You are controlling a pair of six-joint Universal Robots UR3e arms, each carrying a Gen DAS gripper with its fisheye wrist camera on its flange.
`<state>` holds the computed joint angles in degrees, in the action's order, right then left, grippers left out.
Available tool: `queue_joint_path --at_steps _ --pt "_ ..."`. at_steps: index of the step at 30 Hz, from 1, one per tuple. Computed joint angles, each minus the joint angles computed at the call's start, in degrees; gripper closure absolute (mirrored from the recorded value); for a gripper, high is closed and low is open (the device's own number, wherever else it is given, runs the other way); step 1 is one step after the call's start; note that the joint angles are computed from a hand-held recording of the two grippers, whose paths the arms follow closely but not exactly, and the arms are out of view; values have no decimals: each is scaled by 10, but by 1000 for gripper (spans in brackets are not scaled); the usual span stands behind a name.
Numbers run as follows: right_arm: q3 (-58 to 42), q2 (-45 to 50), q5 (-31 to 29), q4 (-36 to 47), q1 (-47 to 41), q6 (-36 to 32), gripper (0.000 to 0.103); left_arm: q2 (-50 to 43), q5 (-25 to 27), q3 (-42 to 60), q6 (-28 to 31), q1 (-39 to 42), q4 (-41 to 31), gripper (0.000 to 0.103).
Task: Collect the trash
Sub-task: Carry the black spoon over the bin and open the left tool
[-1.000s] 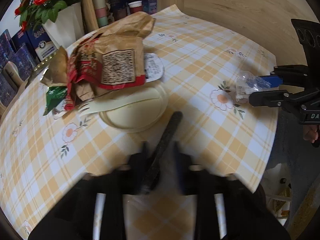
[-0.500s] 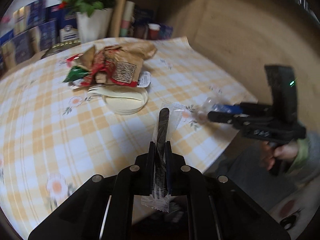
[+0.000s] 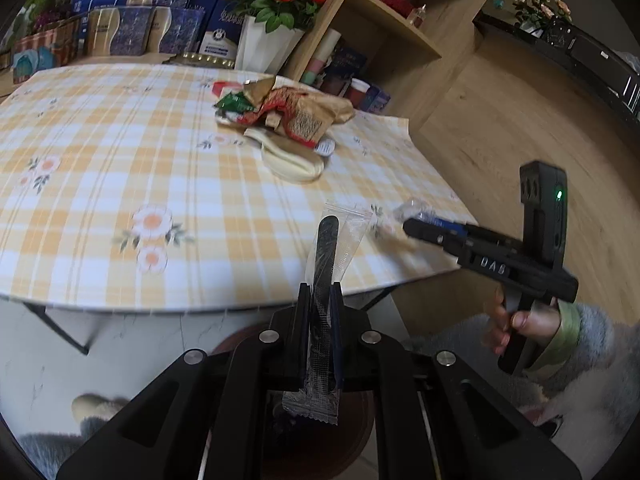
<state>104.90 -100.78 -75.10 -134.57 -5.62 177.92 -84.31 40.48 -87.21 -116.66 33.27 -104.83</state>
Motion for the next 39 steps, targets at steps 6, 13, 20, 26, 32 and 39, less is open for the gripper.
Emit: queue_joint_path --at_steps 6,13,20,26,32,39 --pt "6 -13 -5 2 26 7 66 45 58 -48 49 -5 7 93" --pt "8 -33 -12 12 34 2 66 58 130 -109 36 -40 65 93" --pt "34 -73 -7 30 15 -3 66 46 196 -153 -4 -77 134 93" --pt "59 -102 -4 43 3 -6 66 42 212 -161 -10 -93 157 88" --pt "68 -114 -2 50 2 -6 66 53 206 -171 -22 -93 175 65" --pt "78 -114 -1 54 15 -6 66 108 128 -192 -44 -22 186 31"
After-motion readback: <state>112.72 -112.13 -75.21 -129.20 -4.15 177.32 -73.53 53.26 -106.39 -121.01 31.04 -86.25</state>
